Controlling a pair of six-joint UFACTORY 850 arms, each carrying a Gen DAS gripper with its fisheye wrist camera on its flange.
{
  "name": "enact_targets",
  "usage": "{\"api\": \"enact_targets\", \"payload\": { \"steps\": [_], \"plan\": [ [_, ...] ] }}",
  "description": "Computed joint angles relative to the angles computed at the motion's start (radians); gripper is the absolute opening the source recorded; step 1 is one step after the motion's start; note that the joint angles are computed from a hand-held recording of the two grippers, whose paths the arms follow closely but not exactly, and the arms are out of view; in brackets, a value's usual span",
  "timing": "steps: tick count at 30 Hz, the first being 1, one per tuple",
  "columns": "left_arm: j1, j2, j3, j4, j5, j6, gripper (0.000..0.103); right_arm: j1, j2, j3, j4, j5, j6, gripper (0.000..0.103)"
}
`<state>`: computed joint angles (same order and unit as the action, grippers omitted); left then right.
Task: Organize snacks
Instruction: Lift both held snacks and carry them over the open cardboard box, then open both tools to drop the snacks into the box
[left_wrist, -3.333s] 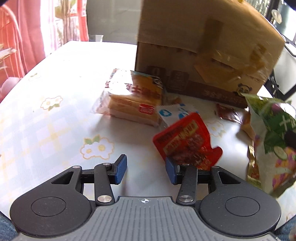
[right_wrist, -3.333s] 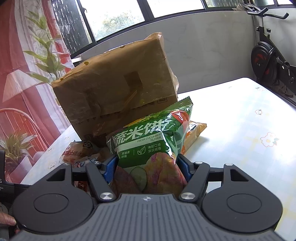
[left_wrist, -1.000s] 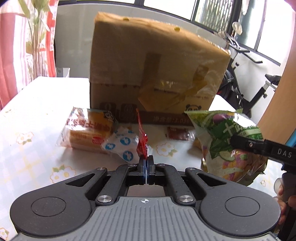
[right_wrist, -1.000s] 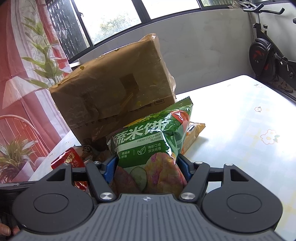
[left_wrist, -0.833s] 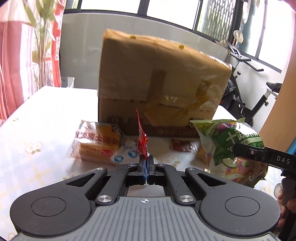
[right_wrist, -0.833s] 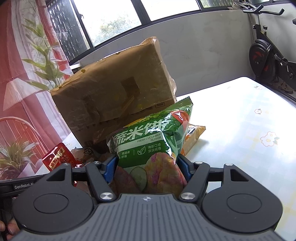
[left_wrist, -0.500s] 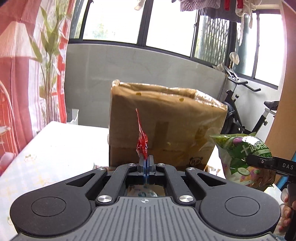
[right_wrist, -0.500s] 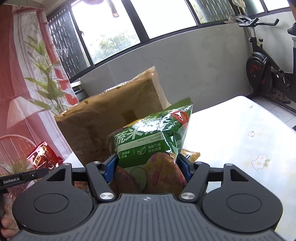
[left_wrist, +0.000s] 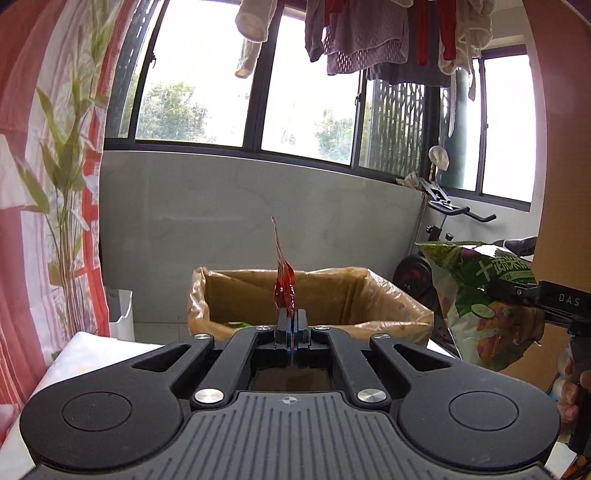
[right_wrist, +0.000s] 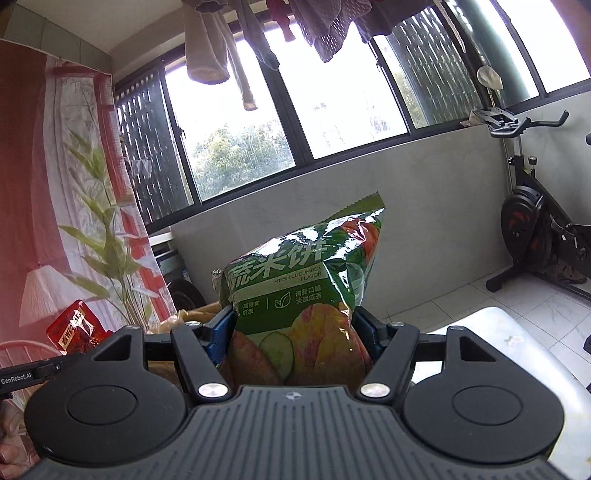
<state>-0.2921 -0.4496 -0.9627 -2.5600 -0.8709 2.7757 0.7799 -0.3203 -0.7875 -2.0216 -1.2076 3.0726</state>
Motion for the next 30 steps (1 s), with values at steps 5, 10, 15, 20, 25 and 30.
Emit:
{"api": "enact_targets", "payload": {
  "steps": [5,10,15,20,25,30],
  "plan": [
    [-0.013,-0.046,-0.108,0.048,0.048,-0.063,0.002,-0.070,-0.030,-0.093,-0.078,0.032,-0.102,0.068],
    [-0.019,-0.140,-0.268,0.116,0.123,-0.194,0.002,-0.150,-0.112,-0.228,-0.146,0.095,-0.206,0.068],
    [-0.031,-0.241,-0.431,0.180,0.227,-0.286,0.002,-0.217,-0.211,-0.371,-0.154,0.219,-0.266,0.068],
    [-0.043,-0.316,-0.549,0.278,0.321,-0.390,0.002,-0.249,-0.280,-0.465,-0.114,0.360,-0.321,0.068],
    [-0.045,-0.368,-0.628,0.471,0.364,-0.560,0.012,-0.260,-0.300,-0.496,-0.011,0.457,-0.387,0.072],
    [-0.041,-0.358,-0.611,0.439,0.352,-0.522,0.047,-0.258,-0.277,-0.468,-0.010,0.487,-0.378,0.085]
  ]
}}
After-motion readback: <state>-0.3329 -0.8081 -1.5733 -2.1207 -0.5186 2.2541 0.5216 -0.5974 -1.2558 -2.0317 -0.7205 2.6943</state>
